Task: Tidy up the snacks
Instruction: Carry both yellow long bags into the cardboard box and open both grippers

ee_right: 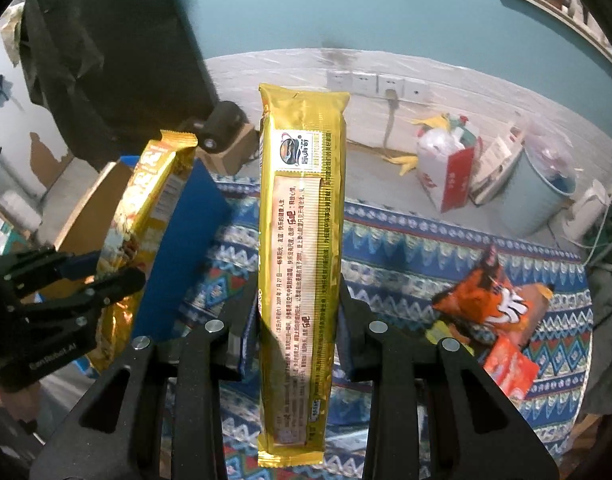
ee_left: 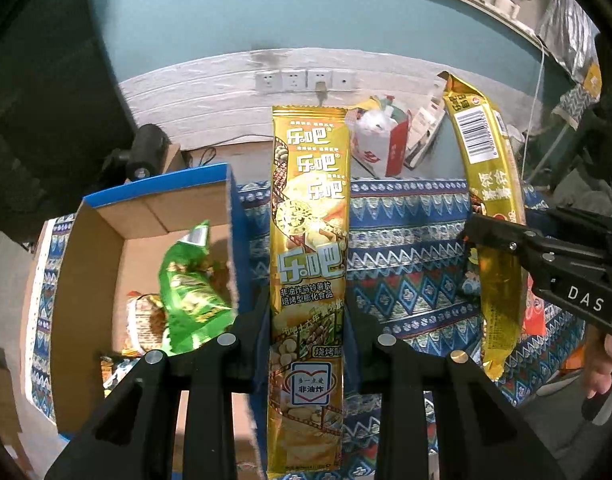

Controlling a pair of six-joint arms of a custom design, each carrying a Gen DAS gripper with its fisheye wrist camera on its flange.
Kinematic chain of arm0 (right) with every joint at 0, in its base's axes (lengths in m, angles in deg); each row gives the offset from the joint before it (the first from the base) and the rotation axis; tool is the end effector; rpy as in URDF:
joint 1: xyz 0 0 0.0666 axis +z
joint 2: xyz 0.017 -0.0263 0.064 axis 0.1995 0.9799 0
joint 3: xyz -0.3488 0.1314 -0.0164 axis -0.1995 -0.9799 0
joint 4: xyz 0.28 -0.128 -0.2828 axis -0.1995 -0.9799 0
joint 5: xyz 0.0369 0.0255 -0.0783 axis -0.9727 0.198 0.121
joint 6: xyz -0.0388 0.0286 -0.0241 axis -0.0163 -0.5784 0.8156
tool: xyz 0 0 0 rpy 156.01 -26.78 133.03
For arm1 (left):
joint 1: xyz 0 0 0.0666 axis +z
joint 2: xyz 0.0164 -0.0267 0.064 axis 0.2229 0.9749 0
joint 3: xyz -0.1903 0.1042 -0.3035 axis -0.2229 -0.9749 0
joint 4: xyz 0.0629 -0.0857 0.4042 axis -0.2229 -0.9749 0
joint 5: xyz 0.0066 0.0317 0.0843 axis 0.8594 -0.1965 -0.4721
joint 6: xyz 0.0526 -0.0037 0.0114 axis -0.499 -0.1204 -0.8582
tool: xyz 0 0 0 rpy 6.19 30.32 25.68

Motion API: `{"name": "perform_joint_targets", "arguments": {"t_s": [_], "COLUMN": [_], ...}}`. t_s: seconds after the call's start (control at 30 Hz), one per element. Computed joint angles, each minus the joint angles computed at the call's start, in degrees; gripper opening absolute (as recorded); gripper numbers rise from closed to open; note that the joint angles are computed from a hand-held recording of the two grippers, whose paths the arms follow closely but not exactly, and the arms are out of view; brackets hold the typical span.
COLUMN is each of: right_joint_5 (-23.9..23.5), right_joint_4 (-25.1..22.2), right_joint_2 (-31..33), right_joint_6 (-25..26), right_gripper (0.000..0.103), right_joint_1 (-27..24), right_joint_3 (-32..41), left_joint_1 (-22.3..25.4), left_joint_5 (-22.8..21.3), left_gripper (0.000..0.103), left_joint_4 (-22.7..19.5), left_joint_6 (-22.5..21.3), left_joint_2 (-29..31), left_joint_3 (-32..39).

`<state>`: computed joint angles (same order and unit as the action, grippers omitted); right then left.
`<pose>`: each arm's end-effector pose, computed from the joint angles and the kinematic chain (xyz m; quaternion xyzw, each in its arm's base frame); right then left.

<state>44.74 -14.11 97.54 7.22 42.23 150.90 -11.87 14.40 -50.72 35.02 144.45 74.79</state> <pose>0.4486 0.2589 0.4772 0.0337 0.9566 0.0724 0.2803 0.4348 -0.2017 0.4704 0.1970 0.9422 -0.0712 0.2617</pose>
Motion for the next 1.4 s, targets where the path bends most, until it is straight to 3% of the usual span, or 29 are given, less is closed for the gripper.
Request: {"name": "perform_joint_targets", "arguments": {"t_s": [0.53,1.07,1.4], "right_joint_5": [-1.41,-8.16,-10.95], "right_joint_4": [-0.69,-4.01,-7.81], "right_joint_2": [11.84,25.29,34.01], "right_joint_6": [1.77,1.56,0.30], "right_gripper": [0.031,0.031,0.031], "right_joint_1": [3.32,5.74,7.48], "right_joint_3": [14.21,32.05,44.08], "left_joint_1": [7.93,16.72,19.14], "left_joint_5": [3.16,0.64,-0.96], "left_gripper": [0.031,0.032,0.033], "left_joint_4": [-0.20,-0.65,-0.50], "left_joint_6": [0.04,-0.93,-1.33], "left_joint_2": [-1.36,-0.87,-0.10], "left_joint_3": [-0.01,-1.76,-2.68]}}
